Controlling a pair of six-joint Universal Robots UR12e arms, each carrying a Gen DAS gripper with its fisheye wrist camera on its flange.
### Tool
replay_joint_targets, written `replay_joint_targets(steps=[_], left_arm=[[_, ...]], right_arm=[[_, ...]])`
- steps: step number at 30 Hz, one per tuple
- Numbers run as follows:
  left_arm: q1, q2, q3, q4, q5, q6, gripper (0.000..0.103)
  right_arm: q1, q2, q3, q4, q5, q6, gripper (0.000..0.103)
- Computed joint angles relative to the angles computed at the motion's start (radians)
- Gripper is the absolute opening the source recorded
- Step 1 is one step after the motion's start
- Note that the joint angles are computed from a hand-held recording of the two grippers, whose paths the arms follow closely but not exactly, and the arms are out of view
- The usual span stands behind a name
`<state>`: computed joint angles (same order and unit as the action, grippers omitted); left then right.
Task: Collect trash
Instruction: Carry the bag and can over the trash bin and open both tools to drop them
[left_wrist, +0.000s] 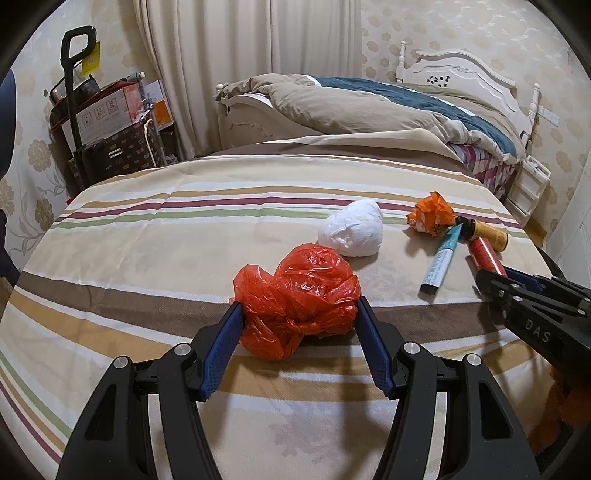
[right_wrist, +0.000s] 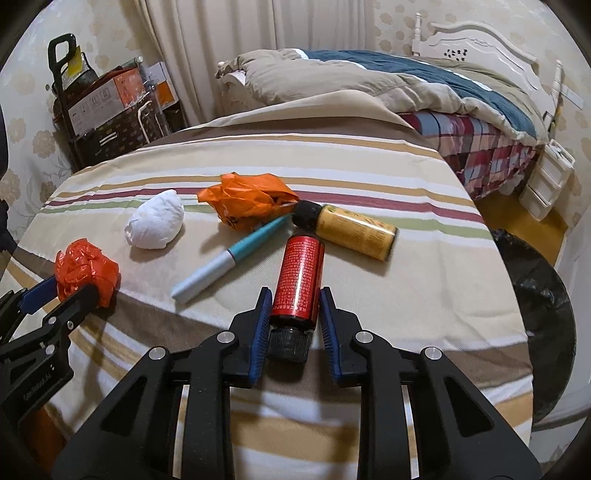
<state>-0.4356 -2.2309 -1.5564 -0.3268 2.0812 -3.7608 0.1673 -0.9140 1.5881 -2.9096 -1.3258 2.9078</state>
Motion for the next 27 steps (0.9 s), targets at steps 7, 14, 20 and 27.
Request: replay_joint_targets(steps=[7, 14, 20, 27], left_arm=[[-0.014, -0.003, 0.008, 0.018, -0.027, 0.000, 0.061], [-0.045, -0.024, 0.048, 0.051, -0.029, 0.055, 0.061], [-0.068, -0.060, 0.114, 0.058, -0.061, 0.111, 0.061], [-0.095, -0.128, 0.234, 0.053, -0.106, 0.195, 0.061]], right_arm=[[-0.028, -0.023, 0.047, -0.045, 0.001, 0.024, 0.026], [-0.062, -0.044, 0.087, -0.091, -0.002, 0.058, 0.026], [-0.099, -0.057, 0.112, -0.125, -0.009, 0.092, 0.026], [-0.146, -0.065, 0.123, -0.159, -0.030, 0.129, 0.026]])
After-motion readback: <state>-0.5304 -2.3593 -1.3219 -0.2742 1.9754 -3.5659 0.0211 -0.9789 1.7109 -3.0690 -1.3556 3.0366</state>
